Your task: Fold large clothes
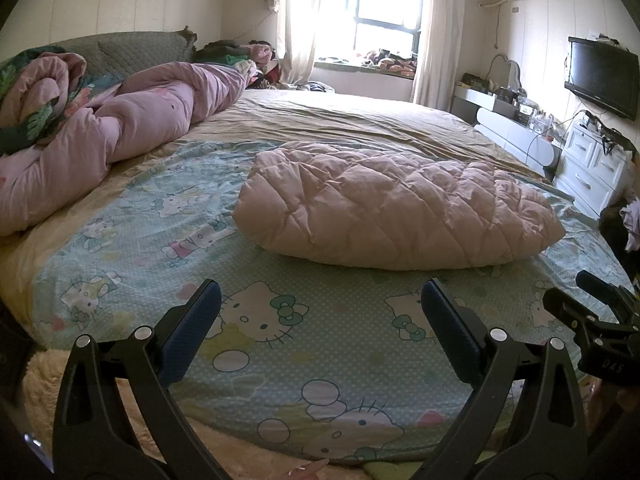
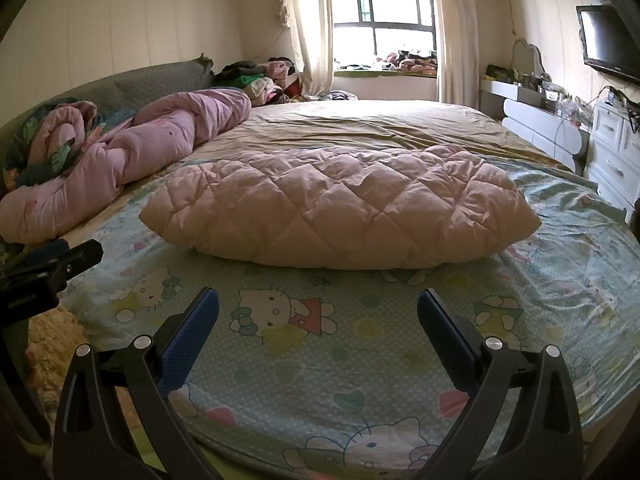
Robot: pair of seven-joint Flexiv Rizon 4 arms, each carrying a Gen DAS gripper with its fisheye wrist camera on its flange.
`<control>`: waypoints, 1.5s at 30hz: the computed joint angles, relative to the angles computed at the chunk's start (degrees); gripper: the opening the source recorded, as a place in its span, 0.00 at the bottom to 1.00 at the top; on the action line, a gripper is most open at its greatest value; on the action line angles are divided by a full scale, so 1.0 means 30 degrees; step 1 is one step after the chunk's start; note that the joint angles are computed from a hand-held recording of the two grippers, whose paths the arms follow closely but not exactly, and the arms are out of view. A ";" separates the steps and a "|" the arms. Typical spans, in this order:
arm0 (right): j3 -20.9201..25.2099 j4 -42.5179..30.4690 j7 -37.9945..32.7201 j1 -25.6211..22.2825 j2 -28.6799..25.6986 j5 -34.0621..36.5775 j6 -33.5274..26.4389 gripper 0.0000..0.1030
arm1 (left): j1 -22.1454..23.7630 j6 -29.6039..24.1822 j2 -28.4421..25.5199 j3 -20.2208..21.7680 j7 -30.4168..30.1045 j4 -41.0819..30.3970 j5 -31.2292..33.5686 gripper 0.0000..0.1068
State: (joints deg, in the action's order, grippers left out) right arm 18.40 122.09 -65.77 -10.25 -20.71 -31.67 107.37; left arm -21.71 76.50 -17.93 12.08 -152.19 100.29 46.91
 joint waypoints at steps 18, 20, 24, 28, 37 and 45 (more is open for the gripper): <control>0.0222 -0.0032 -0.0069 -0.0059 0.0004 0.0089 -0.0113 0.96 | 0.0011 -0.0015 0.0005 -0.0040 -0.0092 -0.0002 0.0083 0.88; 0.0123 -0.0026 -0.0103 0.0044 0.0027 0.0167 -0.0114 0.96 | 0.0004 -0.0039 -0.0018 -0.0041 -0.0113 -0.0023 0.0097 0.88; 0.0155 -0.0033 -0.0116 0.0059 0.0020 0.0222 -0.0117 0.96 | 0.0001 -0.0018 0.0003 -0.0035 -0.0138 -0.0008 0.0111 0.88; 0.0217 -0.0050 -0.0134 0.0029 0.0023 0.0243 -0.0175 0.96 | -0.0003 -0.0035 -0.0004 -0.0040 -0.0146 -0.0009 0.0110 0.88; 0.0159 0.0014 -0.0178 0.0176 0.0122 0.0438 -0.0231 0.96 | -0.0003 -0.0022 0.0003 -0.0027 -0.0163 0.0001 0.0134 0.88; 0.0127 0.0092 -0.0255 0.0301 0.0207 0.0605 -0.0238 0.96 | -0.0007 0.0021 -0.0019 -0.0018 -0.0184 -0.0003 0.0143 0.88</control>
State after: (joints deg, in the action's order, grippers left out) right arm 18.79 122.37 -66.54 -9.35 -20.09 -29.85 106.66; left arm -21.73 76.56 -17.99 12.03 -152.74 100.28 47.33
